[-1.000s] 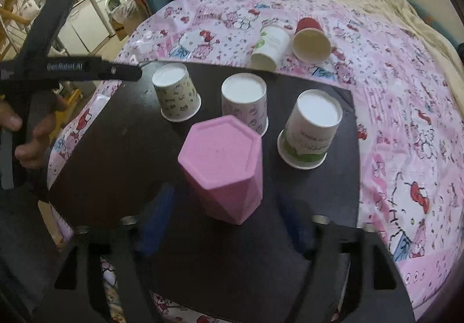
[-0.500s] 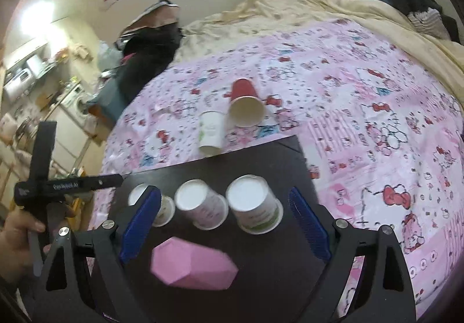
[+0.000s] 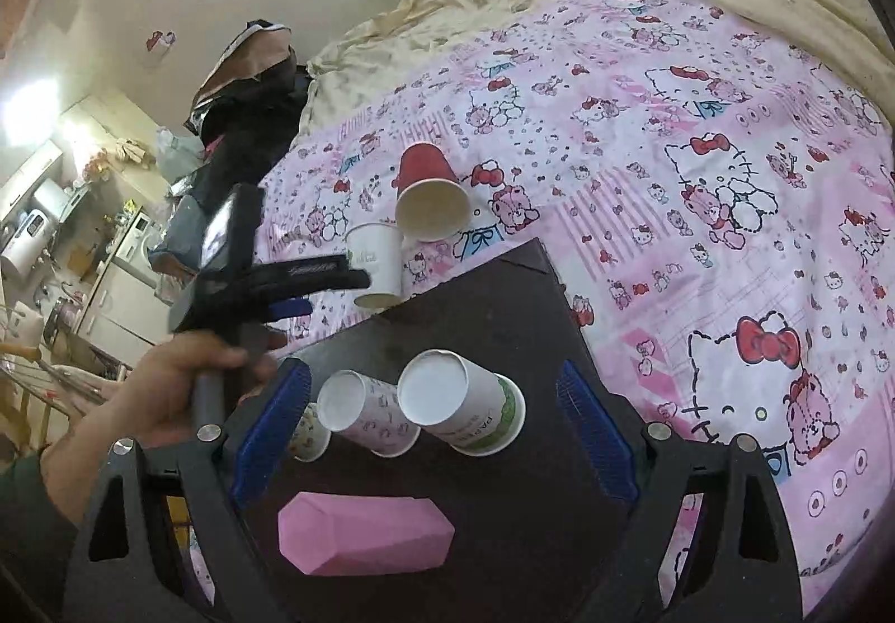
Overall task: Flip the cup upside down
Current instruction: 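Grasp the Green World paper cup with the left gripper and lift it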
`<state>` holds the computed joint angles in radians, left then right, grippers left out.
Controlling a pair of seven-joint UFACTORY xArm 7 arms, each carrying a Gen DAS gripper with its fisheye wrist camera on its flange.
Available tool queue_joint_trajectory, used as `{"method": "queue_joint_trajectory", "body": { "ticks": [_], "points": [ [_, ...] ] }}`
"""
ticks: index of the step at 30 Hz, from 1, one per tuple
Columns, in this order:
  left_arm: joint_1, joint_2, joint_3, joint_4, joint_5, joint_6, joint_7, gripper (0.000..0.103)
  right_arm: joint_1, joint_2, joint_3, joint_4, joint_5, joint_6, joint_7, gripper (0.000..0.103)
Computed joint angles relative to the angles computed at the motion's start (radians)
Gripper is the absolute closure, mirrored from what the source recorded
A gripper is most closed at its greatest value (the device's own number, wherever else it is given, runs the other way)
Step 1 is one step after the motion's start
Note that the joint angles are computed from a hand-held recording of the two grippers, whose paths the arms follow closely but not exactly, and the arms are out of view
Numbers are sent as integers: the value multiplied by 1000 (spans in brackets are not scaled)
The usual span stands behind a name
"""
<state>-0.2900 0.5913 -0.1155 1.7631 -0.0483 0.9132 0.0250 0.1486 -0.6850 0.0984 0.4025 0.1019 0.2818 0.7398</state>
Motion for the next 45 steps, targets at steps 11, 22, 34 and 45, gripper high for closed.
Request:
{"method": "queue_joint_trajectory", "body": {
  "ticks": [11,22,34,45],
  "points": [
    [-49,84,31,80,100,24,-32,51,30,42,2,43,-5,56,-43,11],
    [111,-290,-14,-269,-83,-18,177,51,18,55,19,54,-15,64,-27,11],
    [228,-699,104,-754,-225,42,430,51,-4,34,129,65,-109,122,77,11],
    [230,-789,124,-948,-241,18,463,51,56,39,164,72,-160,94,102,11]
  ]
}}
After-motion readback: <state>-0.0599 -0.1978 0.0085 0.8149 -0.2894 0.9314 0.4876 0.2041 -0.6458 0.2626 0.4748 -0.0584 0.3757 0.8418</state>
